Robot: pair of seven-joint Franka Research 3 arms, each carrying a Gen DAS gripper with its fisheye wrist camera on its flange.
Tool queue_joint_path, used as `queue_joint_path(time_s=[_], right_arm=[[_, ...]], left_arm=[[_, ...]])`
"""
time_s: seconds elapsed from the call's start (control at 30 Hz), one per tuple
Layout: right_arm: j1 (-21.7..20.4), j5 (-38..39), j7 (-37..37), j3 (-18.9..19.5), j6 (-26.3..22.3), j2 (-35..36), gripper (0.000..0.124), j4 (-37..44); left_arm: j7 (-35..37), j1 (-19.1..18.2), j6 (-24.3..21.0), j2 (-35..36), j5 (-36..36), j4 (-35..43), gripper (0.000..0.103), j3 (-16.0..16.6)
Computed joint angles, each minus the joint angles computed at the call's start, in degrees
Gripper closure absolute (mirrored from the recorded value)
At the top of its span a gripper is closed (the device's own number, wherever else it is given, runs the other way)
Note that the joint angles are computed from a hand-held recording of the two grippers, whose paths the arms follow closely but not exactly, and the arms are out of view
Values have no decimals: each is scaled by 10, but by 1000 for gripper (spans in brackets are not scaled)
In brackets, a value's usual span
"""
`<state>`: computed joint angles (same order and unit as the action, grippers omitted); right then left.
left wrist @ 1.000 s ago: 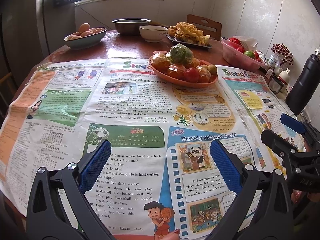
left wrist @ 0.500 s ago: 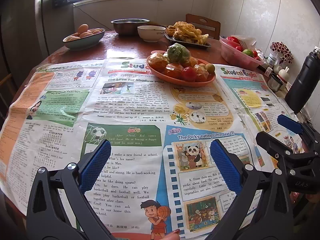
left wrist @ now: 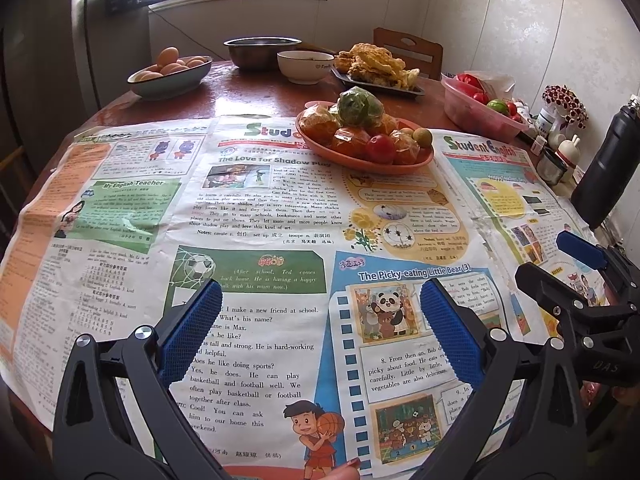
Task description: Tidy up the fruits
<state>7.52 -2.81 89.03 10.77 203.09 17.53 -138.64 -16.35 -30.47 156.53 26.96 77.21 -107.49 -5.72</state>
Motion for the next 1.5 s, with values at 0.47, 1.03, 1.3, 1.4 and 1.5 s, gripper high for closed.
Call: queue_joint_path(time_s=[0.47,1.03,1.3,1.4,1.5], right_arm=[[3,2,-2,-2,4,-1,25,-2],[1,-1,0,-1,1,-1,25,-1],[2,1,-1,-2,3,-1,25,-2],[-2,-3,2,0,-1,-2,25,-1],[-4,-5,2,0,-2,-2,25,-1]], left_arm=[[7,1,1,0,-5,0,10,0],[13,1,2,-1,-13,-1,10,1],[14,0,3,-2,-12,-2,10,2],[10,0,4,-2,-9,-2,10,3],[13,0,-2,-2,-9,-1,10,1]])
